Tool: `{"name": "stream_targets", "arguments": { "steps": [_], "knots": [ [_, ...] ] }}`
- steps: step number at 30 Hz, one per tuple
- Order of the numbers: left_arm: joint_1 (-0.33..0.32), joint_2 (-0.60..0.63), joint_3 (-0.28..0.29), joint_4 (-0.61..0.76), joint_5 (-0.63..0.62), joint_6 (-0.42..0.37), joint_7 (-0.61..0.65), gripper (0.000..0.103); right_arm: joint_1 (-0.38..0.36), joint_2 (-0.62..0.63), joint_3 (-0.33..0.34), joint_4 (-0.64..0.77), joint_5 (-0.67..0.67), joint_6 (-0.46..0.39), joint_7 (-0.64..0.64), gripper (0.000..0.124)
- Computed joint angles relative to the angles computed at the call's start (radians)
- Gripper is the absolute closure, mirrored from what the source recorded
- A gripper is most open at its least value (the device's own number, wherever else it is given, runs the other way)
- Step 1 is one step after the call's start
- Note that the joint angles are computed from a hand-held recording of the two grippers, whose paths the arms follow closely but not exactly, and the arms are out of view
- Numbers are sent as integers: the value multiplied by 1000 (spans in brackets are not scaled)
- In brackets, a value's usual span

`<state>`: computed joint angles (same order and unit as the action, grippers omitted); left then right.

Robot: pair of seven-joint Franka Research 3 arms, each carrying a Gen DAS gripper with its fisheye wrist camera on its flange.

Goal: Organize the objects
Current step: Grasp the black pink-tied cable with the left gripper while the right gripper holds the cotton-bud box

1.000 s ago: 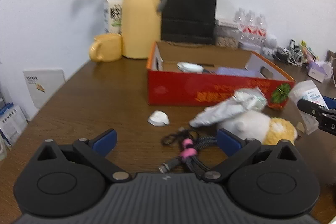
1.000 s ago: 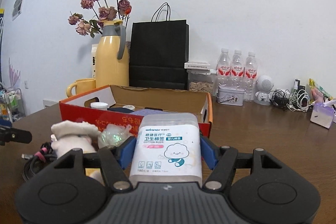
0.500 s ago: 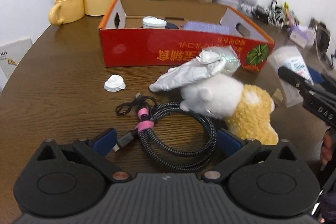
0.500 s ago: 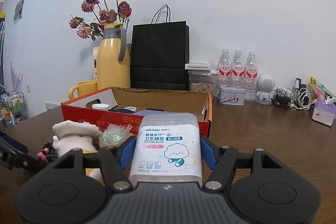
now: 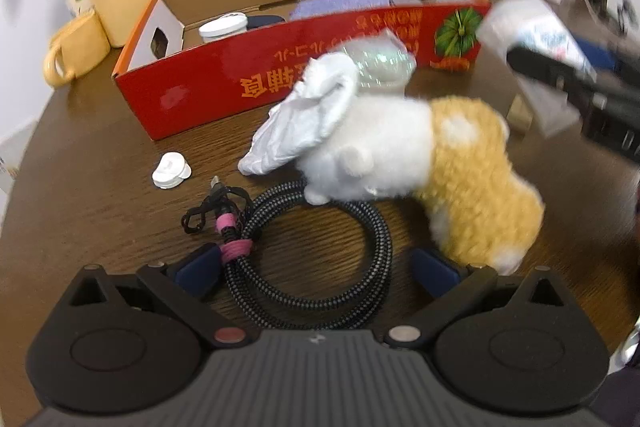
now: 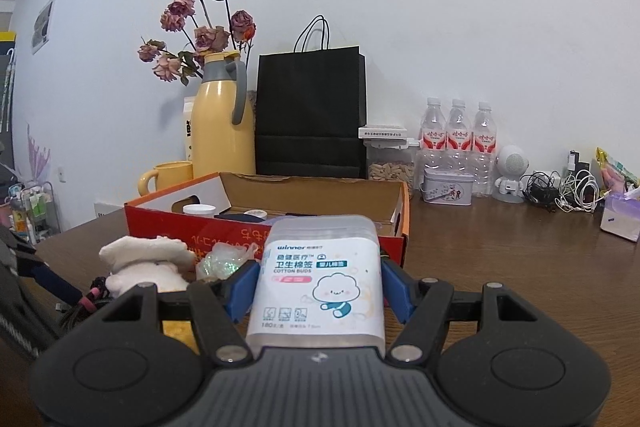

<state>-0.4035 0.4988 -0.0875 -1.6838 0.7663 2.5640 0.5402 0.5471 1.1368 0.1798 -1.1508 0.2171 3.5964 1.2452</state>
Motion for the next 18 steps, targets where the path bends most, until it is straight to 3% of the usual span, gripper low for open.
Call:
{"name": "stream_targets", "arguments": {
  "steps": [8,18],
  "knots": [
    [-10,0,20,2,30,-16,-58,0,-25,-1,28,-11,-52,9,22,59],
    [19,-10,17,-34,-7,51,-112,0,-27,-1,28,-16,-70,13,38,59]
  ]
}}
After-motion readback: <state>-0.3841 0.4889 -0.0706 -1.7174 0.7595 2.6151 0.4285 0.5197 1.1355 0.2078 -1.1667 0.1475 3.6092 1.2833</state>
